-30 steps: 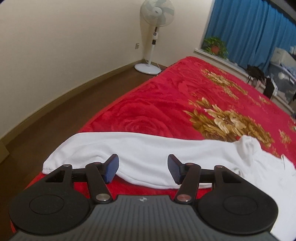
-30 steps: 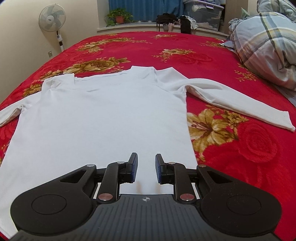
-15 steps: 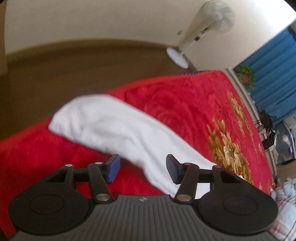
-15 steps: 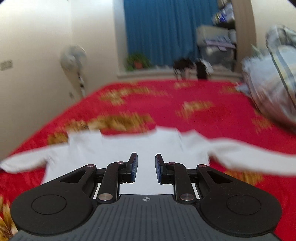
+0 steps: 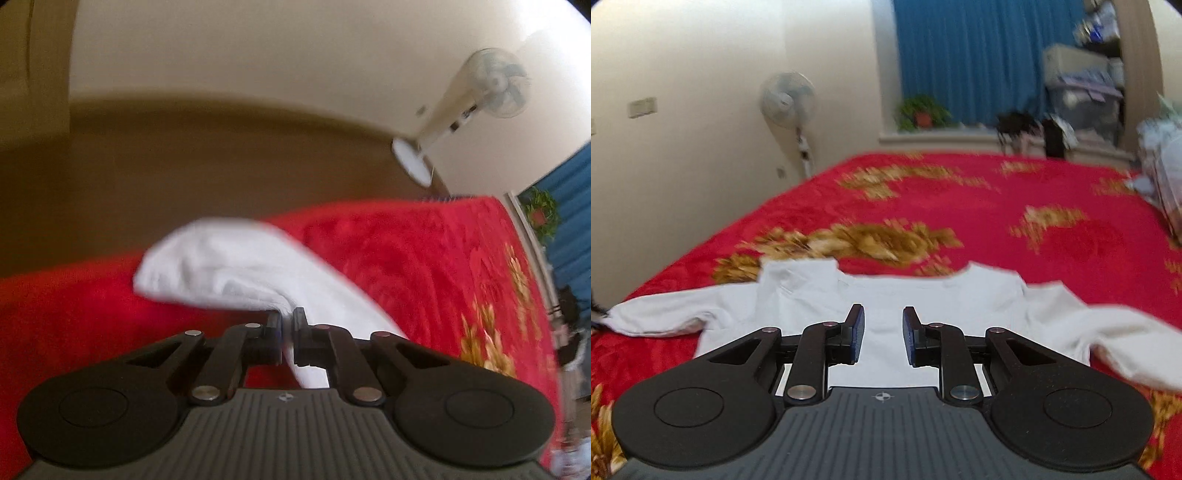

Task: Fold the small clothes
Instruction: 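Grasp a sleeve with the left tool and fold it across the shirt body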

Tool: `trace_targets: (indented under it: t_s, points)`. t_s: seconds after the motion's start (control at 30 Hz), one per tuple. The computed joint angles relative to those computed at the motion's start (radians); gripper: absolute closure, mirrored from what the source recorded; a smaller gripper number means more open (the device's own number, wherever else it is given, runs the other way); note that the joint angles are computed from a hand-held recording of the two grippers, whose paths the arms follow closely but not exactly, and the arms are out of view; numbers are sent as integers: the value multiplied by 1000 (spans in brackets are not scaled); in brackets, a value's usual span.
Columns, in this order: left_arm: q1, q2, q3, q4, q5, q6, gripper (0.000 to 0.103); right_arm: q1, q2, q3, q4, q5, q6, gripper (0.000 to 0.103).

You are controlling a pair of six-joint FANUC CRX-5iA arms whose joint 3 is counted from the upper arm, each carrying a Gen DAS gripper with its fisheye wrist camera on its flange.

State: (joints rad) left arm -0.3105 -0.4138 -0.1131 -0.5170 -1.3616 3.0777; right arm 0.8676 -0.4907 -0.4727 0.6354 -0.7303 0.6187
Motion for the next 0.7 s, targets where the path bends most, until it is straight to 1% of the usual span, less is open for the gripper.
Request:
trace_targets:
  t_s: [0.03,0.07,0.1,0.13,0.17,0.2,0.23,0.27,0.3,0.33,0.37,0.4,0.43,0.47,0.5,0.53,0.57,0.63,0.67,0.7]
  points:
    - [-87,56,72,-99,-61,3,99,-10,13,16,-43,-9,15,87]
    - [-175,113,146,-195,-103,-25,99,-16,29,33,-76,-27,33,96]
    - [-262,160,204,-291,-123,-47,99,-19,37,41,-90,-42,47,98]
    - [-349,204,260,-383,-115,-80,99,-21,43,45,-100,-52,61,99]
    - [-432,241,296,-474,-99,-84,99,-25,45,48,-109,-55,70,99]
    - [-488,270,323,-518,-38,-109,99,-30,49,49,-116,-51,75,99]
    - [-522,291,338,-527,55,-141,98,-38,52,52,-130,-48,83,99]
    - [-527,305,342,-485,186,-183,93,-46,54,56,-151,-45,88,98]
    - [-508,319,346,-390,317,-248,84,-58,62,64,-177,-41,98,97]
    - [-477,332,339,-260,447,-347,58,-70,67,75,-212,-41,110,97]
    - [-450,343,315,-129,578,-478,50,-84,74,88,-255,-39,125,97]
    - [-434,353,293,-32,662,-601,51,-102,83,106,-312,-39,152,94]
    - [-430,357,282,12,693,-673,51,-116,88,117,-354,-35,169,81]
    - [-430,358,285,13,673,-691,51,-132,97,129,-399,-31,184,69]
    - [-418,352,276,18,662,-673,51,-142,105,137,-424,-31,192,66]
    - [-405,346,272,9,627,-634,51,-155,118,150,-461,-34,210,65]
    - [-412,352,293,-50,541,-567,52,-166,128,162,-492,-39,229,65]
    - [-416,363,324,-123,387,-502,53,-186,152,180,-537,-46,250,65]
    - [-407,371,335,-128,309,-490,53,-193,165,186,-546,-49,243,65]
    - [-387,370,334,-120,270,-488,53,-202,178,192,-559,-50,239,65]
